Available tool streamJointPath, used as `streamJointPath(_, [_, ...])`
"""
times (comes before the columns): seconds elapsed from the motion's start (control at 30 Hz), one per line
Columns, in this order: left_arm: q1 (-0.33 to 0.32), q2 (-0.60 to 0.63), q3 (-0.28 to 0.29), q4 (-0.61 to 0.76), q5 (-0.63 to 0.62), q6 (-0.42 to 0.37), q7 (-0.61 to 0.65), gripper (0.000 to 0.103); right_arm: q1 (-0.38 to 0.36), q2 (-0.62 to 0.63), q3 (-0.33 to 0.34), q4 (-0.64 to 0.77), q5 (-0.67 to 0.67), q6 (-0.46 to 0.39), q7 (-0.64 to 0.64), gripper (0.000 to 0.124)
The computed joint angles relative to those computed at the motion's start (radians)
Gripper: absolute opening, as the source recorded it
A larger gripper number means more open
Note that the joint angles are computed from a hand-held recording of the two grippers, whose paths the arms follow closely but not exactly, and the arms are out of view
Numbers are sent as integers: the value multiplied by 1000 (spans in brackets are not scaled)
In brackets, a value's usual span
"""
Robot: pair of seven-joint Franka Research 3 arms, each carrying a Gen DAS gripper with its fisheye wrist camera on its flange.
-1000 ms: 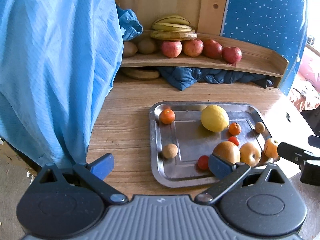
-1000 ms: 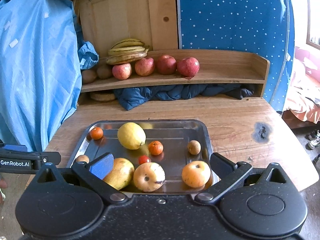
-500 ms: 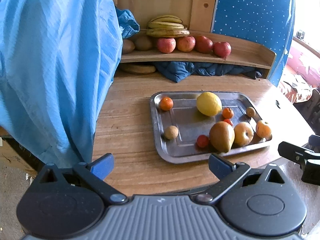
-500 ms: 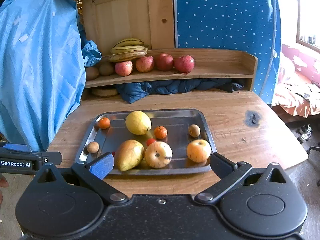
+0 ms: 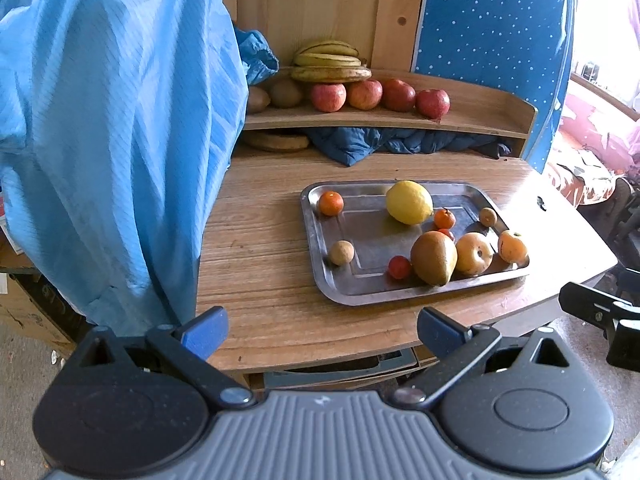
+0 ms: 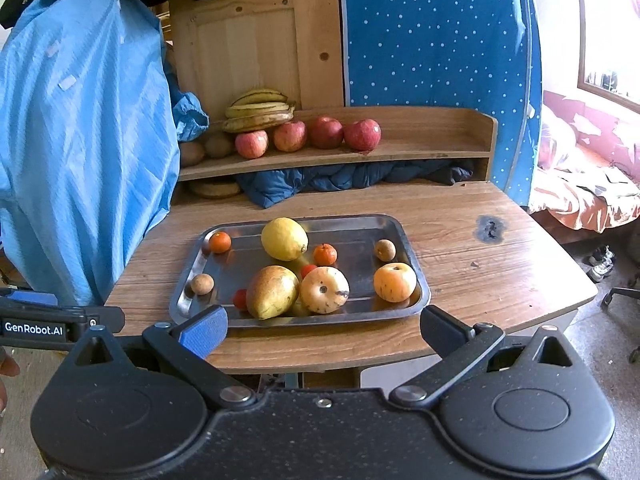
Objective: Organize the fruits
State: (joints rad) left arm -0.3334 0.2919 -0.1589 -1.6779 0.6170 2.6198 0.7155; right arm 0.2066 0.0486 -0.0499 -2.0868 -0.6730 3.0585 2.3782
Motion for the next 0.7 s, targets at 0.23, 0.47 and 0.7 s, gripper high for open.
streamJointPath(0.23, [4,-23,-6,-33,-7,16,-1,102,-16,-32,17,-25,-76,-3,75,102])
streamJointPath(0.47, [0,-25,-4,-30,8,-6,-20,102,-33,-25,34,-35,-28,12,29,102])
streamJointPath(0.7, [-2,-16,-6,-15,11,-29,-31,102,-23,-13,28,-38,67,25,-55,102])
